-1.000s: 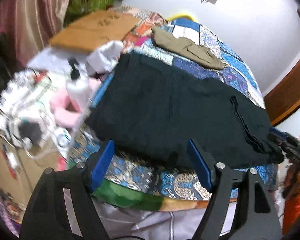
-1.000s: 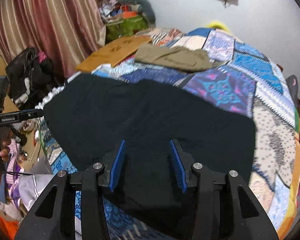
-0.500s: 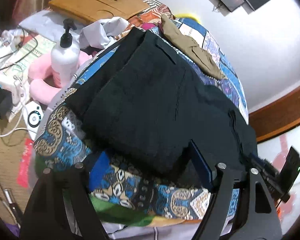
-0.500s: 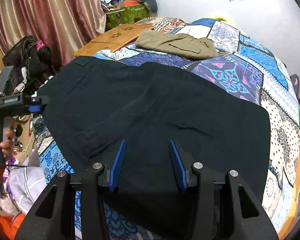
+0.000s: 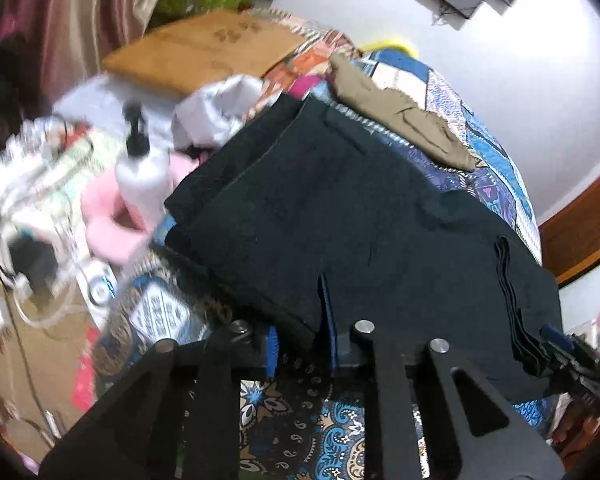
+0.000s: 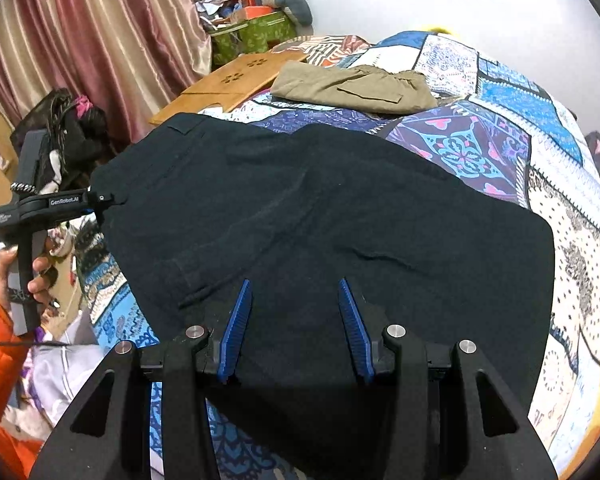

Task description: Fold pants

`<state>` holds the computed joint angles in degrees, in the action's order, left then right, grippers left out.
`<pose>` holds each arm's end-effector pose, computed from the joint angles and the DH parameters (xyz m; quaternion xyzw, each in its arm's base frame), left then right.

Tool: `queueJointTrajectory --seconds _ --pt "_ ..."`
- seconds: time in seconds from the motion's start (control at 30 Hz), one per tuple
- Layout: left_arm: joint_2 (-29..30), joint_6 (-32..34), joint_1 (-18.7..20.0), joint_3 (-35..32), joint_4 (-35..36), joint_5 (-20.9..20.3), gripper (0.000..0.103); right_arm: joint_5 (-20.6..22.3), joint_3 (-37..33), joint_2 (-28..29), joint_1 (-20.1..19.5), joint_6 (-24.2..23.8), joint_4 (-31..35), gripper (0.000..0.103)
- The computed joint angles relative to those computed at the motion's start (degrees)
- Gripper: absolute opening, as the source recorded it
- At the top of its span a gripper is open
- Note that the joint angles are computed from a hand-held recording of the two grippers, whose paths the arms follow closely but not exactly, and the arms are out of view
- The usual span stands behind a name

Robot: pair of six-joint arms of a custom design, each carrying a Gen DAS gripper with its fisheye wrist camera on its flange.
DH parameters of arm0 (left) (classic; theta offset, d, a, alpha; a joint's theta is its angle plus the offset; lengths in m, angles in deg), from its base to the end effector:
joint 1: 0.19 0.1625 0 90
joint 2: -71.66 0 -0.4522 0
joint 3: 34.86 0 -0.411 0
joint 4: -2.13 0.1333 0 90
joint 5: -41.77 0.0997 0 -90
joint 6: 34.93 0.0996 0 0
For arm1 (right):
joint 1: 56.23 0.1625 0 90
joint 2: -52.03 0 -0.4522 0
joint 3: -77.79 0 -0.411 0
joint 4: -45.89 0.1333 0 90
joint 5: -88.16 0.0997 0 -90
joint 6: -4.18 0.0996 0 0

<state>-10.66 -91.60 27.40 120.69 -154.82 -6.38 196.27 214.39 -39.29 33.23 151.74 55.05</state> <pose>-0.1468 -0.3021 0.1325 0.0662 0.9305 -0.2815 0.2249 0.1000 -0.2537 0.1875 0.2122 -0.9174 0.2466 0.2293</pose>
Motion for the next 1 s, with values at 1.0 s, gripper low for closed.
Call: queueJointTrajectory --seconds 1.0 --pt "21.7 33.0 -16.6 -21.2 -12.4 1.3 0.012 -30.8 8.9 -34.7 -46.6 -18.8 16.0 0.043"
